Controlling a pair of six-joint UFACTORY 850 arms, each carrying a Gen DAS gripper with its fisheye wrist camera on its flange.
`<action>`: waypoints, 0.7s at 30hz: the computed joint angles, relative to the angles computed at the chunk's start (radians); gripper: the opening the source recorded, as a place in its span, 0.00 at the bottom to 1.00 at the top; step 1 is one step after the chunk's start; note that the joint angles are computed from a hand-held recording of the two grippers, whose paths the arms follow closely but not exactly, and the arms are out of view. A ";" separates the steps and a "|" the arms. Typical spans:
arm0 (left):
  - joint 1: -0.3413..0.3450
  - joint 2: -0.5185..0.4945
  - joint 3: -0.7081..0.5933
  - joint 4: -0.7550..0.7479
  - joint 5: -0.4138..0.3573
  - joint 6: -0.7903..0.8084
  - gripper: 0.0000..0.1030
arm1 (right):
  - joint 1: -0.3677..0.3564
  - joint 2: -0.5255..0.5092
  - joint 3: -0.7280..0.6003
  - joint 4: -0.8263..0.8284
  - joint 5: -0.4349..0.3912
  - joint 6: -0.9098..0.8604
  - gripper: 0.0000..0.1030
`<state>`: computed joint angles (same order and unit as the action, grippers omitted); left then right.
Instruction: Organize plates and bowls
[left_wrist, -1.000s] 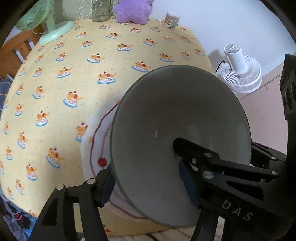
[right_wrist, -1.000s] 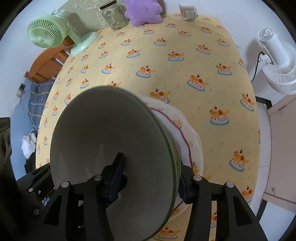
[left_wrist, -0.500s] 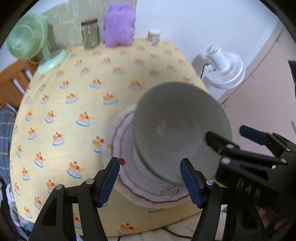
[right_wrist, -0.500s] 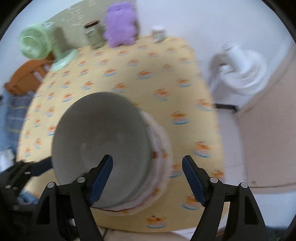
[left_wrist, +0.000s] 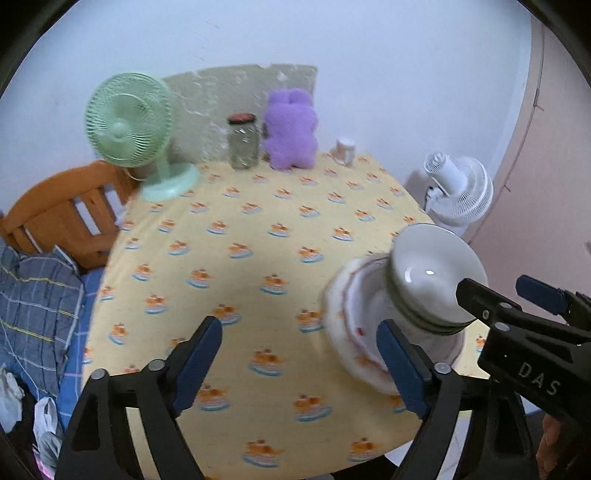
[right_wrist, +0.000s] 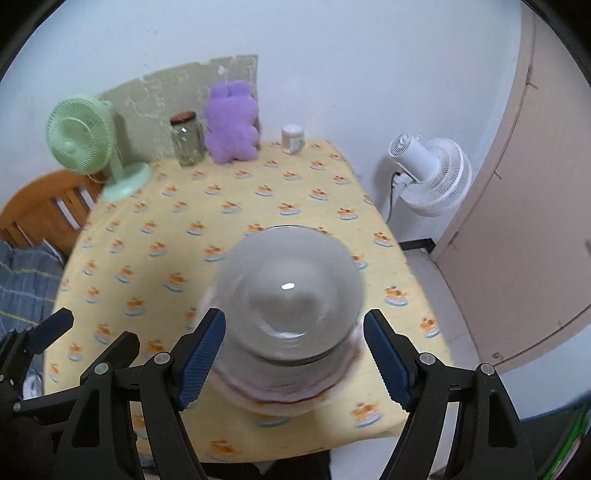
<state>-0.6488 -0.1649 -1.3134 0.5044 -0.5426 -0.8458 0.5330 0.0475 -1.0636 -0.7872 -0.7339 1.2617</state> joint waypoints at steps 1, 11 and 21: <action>-0.002 0.020 0.028 0.063 0.013 -0.045 0.87 | 0.018 -0.001 0.003 -0.011 0.002 0.035 0.77; -0.032 0.161 0.256 0.460 0.009 -0.443 0.98 | 0.141 0.026 0.129 -0.287 0.079 0.331 0.77; -0.083 0.228 0.374 0.590 -0.012 -0.729 0.98 | 0.179 0.082 0.243 -0.392 0.120 0.433 0.77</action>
